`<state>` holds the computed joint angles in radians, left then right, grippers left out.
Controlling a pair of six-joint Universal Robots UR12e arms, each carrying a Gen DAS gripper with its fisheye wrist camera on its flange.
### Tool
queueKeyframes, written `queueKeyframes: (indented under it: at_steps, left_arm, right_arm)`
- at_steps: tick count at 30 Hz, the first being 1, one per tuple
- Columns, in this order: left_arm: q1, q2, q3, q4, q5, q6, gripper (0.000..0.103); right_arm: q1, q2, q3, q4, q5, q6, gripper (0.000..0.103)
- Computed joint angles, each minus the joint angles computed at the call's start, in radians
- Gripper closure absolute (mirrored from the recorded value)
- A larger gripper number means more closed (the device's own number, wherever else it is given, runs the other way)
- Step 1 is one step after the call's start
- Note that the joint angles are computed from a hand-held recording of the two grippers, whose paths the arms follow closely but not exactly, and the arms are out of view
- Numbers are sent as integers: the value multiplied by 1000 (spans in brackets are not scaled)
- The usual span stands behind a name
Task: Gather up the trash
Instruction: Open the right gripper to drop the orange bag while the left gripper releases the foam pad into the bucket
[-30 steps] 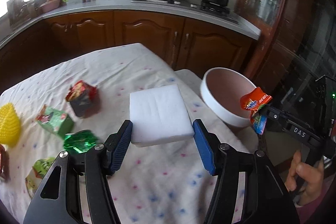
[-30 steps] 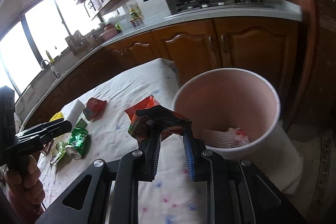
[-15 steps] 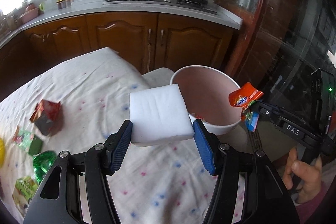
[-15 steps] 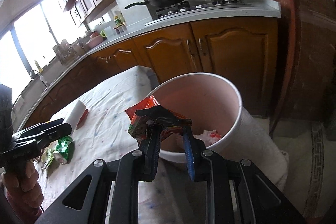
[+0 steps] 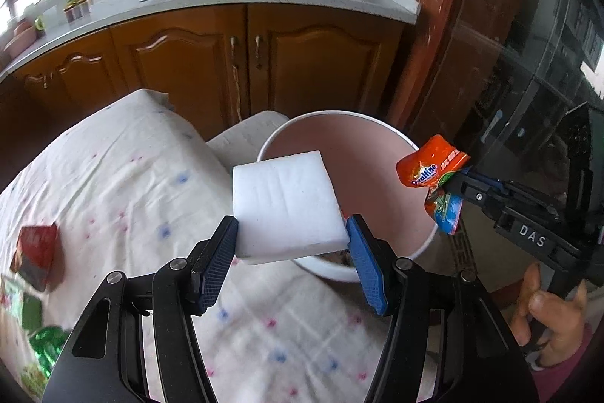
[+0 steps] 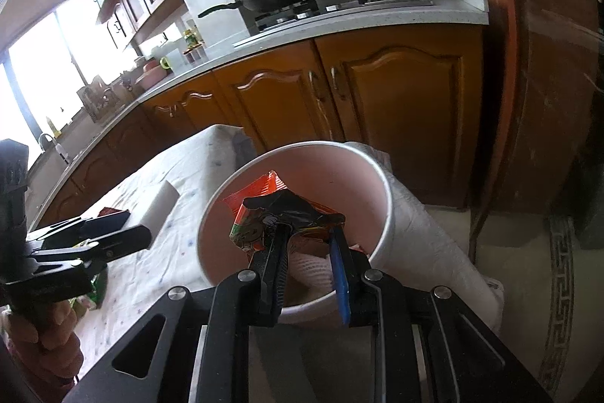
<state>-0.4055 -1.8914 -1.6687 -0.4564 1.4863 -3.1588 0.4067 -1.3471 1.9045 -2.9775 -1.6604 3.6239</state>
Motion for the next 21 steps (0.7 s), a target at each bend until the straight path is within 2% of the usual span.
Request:
queueKeyframes:
  at_steps: [10, 21]
  left_arm:
    - [-16, -64, 86, -105, 17, 22, 44]
    - [-26, -85, 116, -136, 34, 42, 40]
  right_arm:
    - [-24, 14, -15, 37, 21, -10, 81]
    - [-37, 26, -31, 64, 49, -19, 78]
